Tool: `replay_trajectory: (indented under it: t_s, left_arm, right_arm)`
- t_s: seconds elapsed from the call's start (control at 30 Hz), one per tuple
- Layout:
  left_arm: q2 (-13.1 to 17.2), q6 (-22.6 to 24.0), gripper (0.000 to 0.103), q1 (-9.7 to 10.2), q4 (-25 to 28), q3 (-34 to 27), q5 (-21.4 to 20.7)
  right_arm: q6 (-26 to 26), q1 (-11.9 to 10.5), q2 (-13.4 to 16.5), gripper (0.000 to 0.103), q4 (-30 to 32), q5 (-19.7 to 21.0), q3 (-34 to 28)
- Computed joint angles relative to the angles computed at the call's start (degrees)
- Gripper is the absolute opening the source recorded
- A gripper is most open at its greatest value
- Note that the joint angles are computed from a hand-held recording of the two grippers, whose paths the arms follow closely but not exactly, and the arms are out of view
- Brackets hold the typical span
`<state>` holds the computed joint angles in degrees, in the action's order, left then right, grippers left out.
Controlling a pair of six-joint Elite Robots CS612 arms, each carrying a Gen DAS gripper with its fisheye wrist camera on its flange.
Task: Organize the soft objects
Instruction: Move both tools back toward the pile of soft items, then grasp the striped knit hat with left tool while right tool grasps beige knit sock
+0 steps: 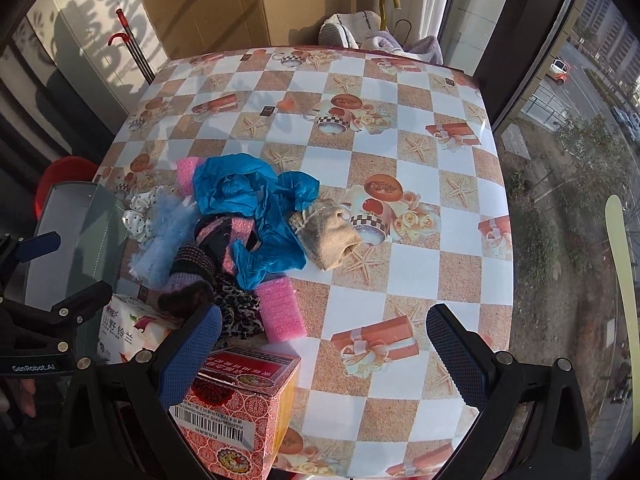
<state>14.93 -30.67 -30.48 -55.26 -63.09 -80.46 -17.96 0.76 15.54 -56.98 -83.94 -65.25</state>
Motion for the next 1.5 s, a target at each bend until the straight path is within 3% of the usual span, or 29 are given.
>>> replay_trajectory:
  t_s: [0.23,0.33,0.53,0.73,0.93,1.1,1.3,1.4,1.5]
  left_arm:
    - [1.3,0.6,0.103,0.64,-0.8,-3.5,-2.3]
    - [1.9,-0.1,0.103,1.65,-0.6,-4.8,-6.5]
    - [3.0,-0.2,0.103,2.76,-0.7,-6.4,-12.1]
    - [2.6,0.7,0.103,3.06,-0.4,-4.6,-14.4]
    - [1.1,2.8,0.103,2.51,-3.1,0.1,-14.7]
    - [-0.6,3.3,0.102,2.05,-3.9,5.6,-14.5]
    - [-1.8,2.1,0.09,1.83,-2.7,10.6,-15.5]
    - [-2.0,1.0,0.079,1.95,-1.9,11.8,-16.7]
    - [-1.9,-0.3,0.076,2.14,-1.8,12.3,-18.0]
  right_arm:
    - [7.0,1.1,-1.7,0.103,1.5,-4.0,0.9]
    - [7.4,0.8,-2.5,0.103,3.7,-1.3,1.4]
    - [8.7,1.3,-2.7,0.103,5.7,-1.9,0.6]
    - [6.2,2.2,-2.6,0.103,4.9,-7.0,0.5]
    - [2.7,0.7,-2.2,0.103,2.1,-1.7,2.1]
    - [-3.6,0.5,-2.0,0.103,-0.2,-0.4,4.7]
    - [-9.0,0.4,-2.0,0.103,-1.4,0.2,8.1]
    - [-9.8,0.2,-2.2,0.086,-1.1,0.6,10.0]
    - [-9.8,0.0,-2.5,0.086,-0.3,0.9,11.6]
